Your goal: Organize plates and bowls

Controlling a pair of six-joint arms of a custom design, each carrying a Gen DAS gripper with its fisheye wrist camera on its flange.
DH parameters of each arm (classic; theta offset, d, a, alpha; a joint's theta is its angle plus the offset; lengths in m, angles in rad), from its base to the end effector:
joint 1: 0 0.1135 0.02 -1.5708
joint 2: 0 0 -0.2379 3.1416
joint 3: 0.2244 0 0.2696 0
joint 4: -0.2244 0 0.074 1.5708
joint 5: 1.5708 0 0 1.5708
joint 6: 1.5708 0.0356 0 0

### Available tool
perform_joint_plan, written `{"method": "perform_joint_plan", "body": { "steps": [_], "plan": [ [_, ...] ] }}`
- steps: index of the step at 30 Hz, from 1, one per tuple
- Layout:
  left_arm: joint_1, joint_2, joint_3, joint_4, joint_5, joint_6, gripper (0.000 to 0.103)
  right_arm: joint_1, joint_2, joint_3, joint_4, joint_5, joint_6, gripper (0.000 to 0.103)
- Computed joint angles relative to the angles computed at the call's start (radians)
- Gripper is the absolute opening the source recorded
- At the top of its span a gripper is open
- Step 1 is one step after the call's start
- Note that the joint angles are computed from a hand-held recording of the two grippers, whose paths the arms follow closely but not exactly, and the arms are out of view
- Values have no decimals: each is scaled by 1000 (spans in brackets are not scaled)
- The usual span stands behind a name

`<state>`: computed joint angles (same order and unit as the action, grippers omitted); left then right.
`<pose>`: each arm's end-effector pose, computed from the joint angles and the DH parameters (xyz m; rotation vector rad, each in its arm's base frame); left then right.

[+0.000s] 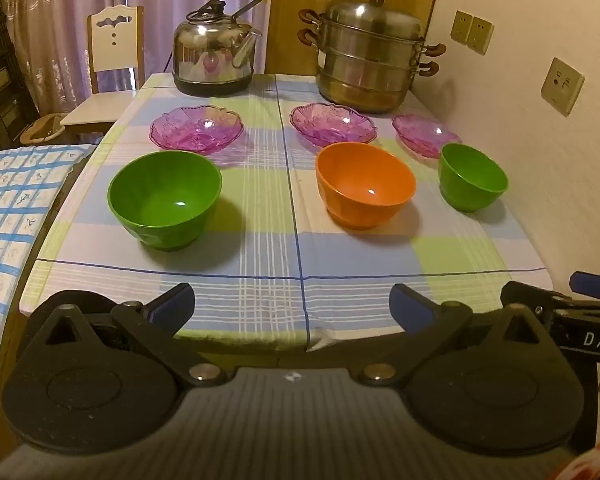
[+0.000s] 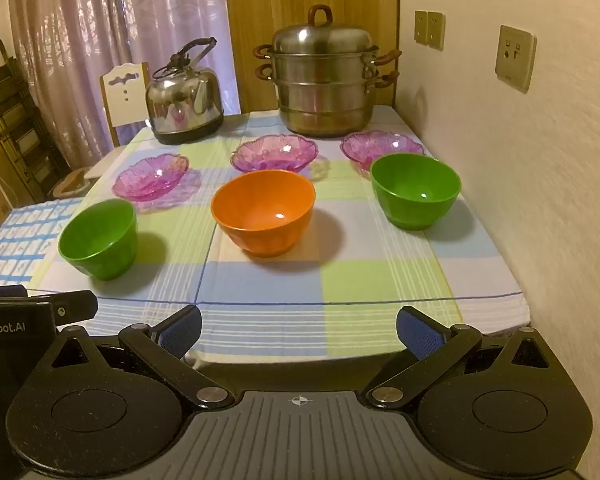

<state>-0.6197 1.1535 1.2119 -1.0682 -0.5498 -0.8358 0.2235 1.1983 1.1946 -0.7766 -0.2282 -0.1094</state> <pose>0.2045 -0.1231 0.3179 -0.4470 2.3355 0.0449 0.2651 0.0685 0.3177 -0.4993 2.2949 0.3242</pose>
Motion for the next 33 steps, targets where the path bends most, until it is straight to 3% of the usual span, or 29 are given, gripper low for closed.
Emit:
{"method": "perform_joint_plan", "body": {
  "steps": [33],
  "plan": [
    [-2, 7, 7, -1, -1, -1, 103, 2, 8, 10, 1, -1, 7, 103]
  ]
}}
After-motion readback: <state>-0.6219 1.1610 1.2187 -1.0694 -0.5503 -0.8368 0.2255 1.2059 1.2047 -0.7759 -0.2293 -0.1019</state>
